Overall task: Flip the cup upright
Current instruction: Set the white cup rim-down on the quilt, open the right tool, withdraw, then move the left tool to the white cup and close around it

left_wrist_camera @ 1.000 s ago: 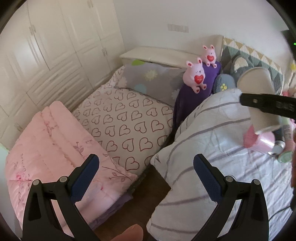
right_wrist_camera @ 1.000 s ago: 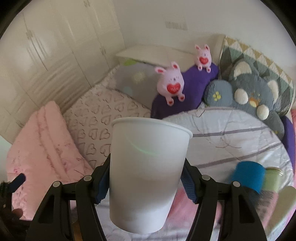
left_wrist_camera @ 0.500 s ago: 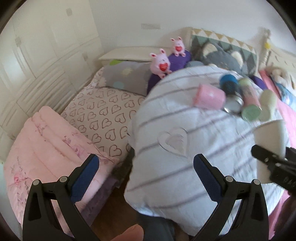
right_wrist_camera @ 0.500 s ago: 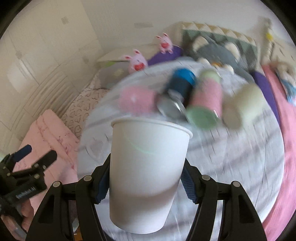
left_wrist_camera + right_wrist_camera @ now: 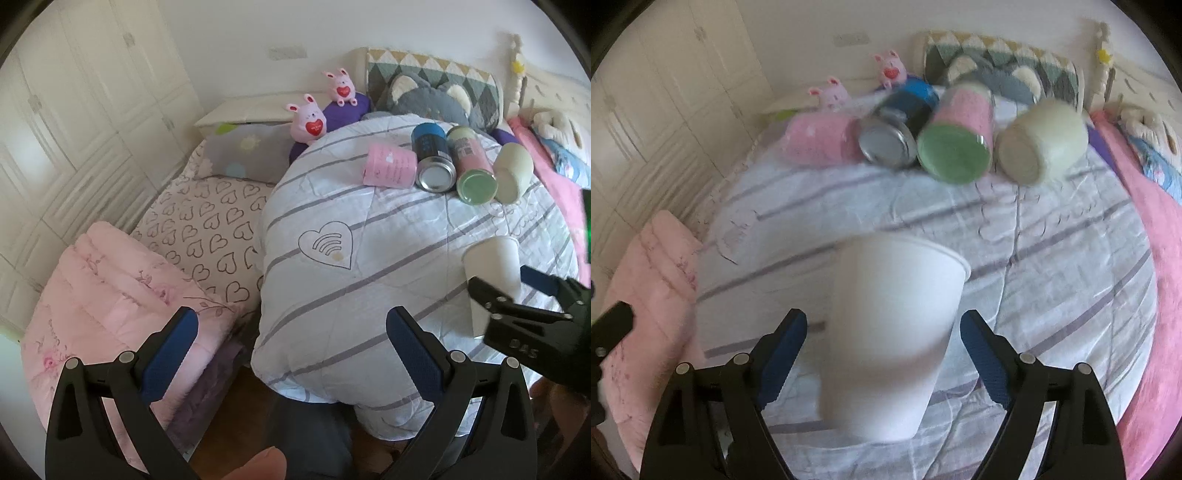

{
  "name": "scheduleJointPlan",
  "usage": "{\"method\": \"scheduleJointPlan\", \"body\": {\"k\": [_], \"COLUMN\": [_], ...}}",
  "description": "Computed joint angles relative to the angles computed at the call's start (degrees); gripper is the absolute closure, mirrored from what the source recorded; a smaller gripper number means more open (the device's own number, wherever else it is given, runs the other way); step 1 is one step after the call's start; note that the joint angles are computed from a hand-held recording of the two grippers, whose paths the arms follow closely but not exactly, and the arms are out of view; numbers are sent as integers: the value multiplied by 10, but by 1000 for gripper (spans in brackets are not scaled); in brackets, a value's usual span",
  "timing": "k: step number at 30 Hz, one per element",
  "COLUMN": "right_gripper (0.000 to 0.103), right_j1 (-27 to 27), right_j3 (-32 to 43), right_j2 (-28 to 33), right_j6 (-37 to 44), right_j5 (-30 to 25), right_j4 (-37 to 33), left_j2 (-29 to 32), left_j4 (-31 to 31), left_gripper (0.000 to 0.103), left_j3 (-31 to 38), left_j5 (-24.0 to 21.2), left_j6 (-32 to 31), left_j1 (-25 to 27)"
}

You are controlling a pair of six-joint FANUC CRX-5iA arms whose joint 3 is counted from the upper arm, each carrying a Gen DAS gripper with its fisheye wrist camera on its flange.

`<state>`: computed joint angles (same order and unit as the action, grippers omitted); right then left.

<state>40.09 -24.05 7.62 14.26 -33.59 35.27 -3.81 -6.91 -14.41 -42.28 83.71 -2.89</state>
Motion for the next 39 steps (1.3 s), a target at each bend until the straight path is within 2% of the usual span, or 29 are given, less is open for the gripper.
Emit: {"method": "scheduleJointPlan", "body": {"k": [6, 12, 23, 27, 31, 39], "right_gripper": [17, 17, 17, 17, 17, 17], "right_j1": [16, 51, 139, 164, 171, 172], "right_j3": [-69, -116, -180, -198, -212, -224], "right_j2": [-70, -133, -223, -245, -257, -272], "right_j6": [-109, -190, -285, -307, -321, -324], "right_j5": [-8, -62, -186, -214, -222, -225], "right_j4": [123, 192, 232, 231, 222, 223], "left_j2": [-24, -48, -123, -131, -133, -136], "left_j4": [19, 41, 102, 99, 106, 80], "left_gripper": [0, 0, 0, 0, 0, 0], "left_j3": [-18, -41, -99, -104, -109, -106], "left_j5": [10, 15, 26, 20, 7, 3], "left_j6": [-13, -36, -98, -101, -105, -83], "left_j1": [-3, -14, -19, -26, -32, -52]}}
